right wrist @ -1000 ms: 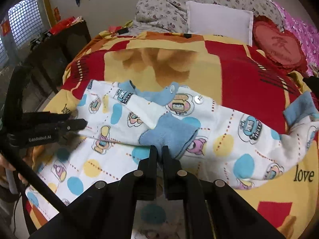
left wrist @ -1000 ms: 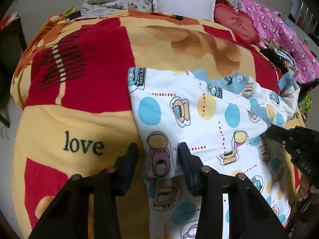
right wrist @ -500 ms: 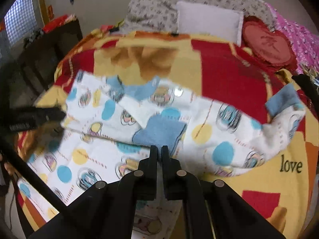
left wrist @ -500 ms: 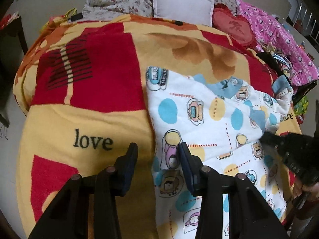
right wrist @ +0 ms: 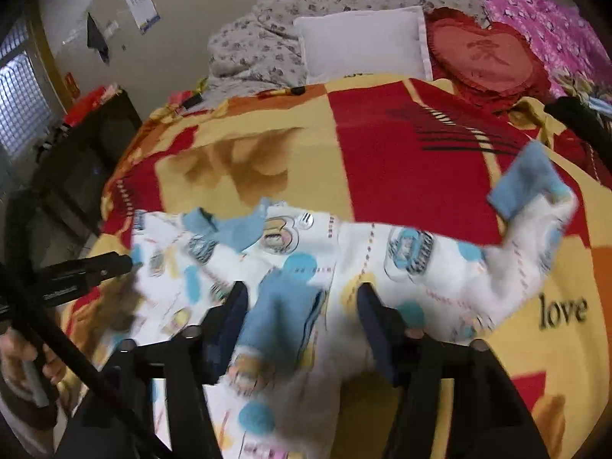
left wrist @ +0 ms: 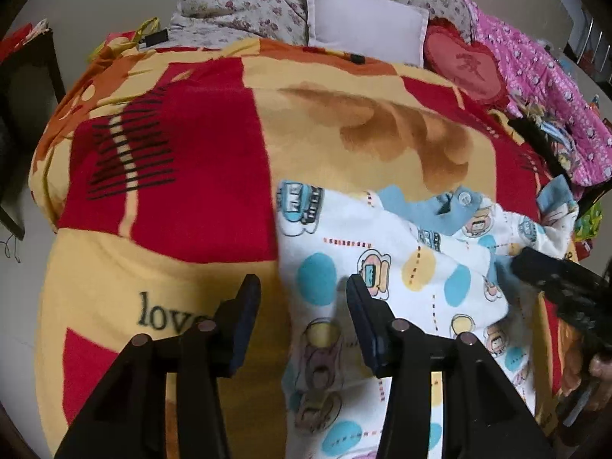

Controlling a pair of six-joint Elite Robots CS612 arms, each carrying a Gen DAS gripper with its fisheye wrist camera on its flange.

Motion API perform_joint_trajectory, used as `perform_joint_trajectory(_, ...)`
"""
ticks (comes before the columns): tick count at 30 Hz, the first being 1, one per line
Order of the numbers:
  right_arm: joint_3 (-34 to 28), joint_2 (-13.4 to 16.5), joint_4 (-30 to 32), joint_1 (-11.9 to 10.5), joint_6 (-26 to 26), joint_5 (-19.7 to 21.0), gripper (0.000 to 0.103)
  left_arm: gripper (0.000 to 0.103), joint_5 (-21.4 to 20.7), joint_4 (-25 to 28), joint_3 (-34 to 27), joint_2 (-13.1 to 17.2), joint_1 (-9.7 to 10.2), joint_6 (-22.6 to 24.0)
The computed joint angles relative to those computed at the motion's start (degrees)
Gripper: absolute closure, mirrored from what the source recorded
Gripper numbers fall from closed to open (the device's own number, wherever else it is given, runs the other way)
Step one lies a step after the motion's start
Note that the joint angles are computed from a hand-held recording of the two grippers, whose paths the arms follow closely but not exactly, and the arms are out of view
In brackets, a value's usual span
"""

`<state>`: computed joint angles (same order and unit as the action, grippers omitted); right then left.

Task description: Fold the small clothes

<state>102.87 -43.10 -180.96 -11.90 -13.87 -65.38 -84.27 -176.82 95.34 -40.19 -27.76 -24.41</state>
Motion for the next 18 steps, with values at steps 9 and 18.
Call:
perform_joint_trajectory(9, -2.0, 1.5, -1.2, 1.6, -5.5, -5.0, 0.094, 0.050, 0.4, 1.4, -1.1, 1.4, 0.13, -0.3)
perform_joint_trajectory(18, -3.5, 1.7, 0.6, 1.0, -2.8, -0.8, 0.097, 0.045, 0.8, 0.5, -0.9, 1.6, 0.08, -0.4)
